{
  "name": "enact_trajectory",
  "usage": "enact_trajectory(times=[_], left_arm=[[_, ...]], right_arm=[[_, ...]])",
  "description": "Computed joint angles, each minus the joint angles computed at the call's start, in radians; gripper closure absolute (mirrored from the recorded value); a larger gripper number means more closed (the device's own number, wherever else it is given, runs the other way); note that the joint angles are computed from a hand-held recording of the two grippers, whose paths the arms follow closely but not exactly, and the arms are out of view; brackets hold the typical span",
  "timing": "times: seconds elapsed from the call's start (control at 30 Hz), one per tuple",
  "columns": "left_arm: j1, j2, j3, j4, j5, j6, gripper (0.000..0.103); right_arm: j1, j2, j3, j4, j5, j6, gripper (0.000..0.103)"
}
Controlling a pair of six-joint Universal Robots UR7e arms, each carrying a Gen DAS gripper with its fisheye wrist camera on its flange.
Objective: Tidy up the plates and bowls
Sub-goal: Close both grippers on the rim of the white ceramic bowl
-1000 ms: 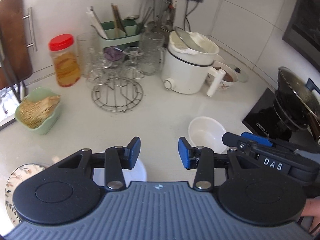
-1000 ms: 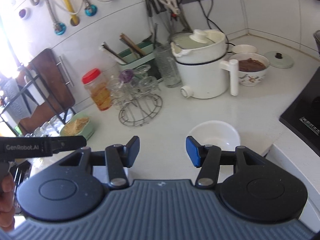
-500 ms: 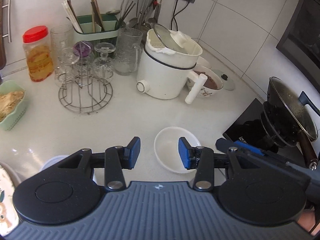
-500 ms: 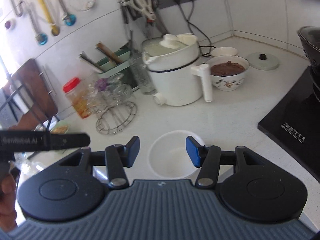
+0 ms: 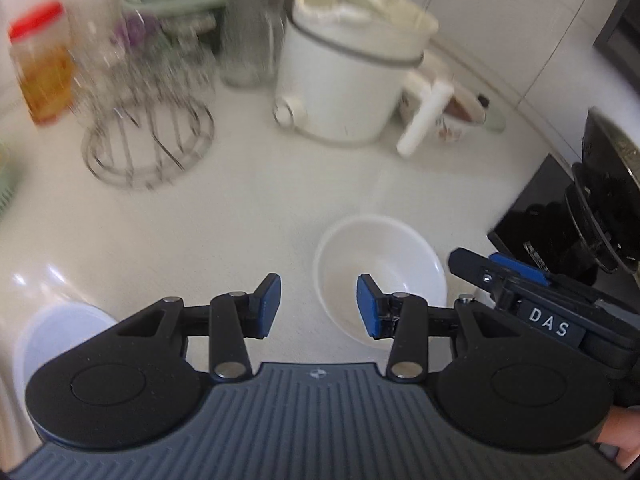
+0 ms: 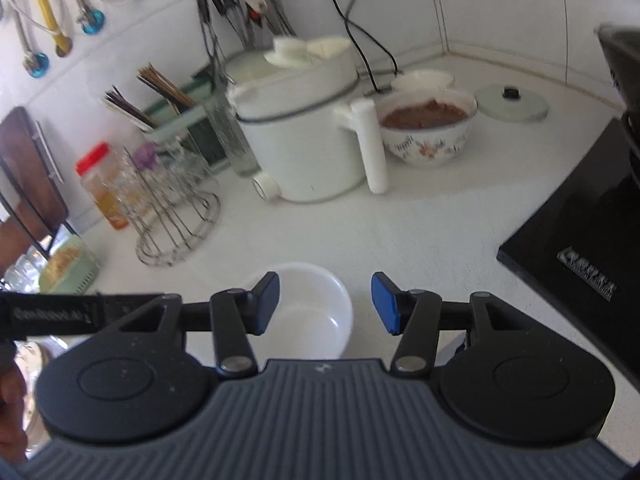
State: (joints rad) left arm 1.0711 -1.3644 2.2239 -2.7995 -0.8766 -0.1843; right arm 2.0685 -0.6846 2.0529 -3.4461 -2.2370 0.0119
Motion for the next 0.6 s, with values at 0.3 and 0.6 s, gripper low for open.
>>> enact_trajectory(times=[0.3, 0.6], left_arm=[[0.060, 0.106, -0.065, 0.043, -0.030, -0.062, 0.064], [0.072, 0.121, -0.082, 0.067, -0.020, -0.133, 0.088]], right_arm=[[-0.041, 0.033, 0.006, 0.012, 0.010, 0.035, 0.066], [-0.052, 0.064, -0.020, 0.004, 0.007, 0.030, 0.091]])
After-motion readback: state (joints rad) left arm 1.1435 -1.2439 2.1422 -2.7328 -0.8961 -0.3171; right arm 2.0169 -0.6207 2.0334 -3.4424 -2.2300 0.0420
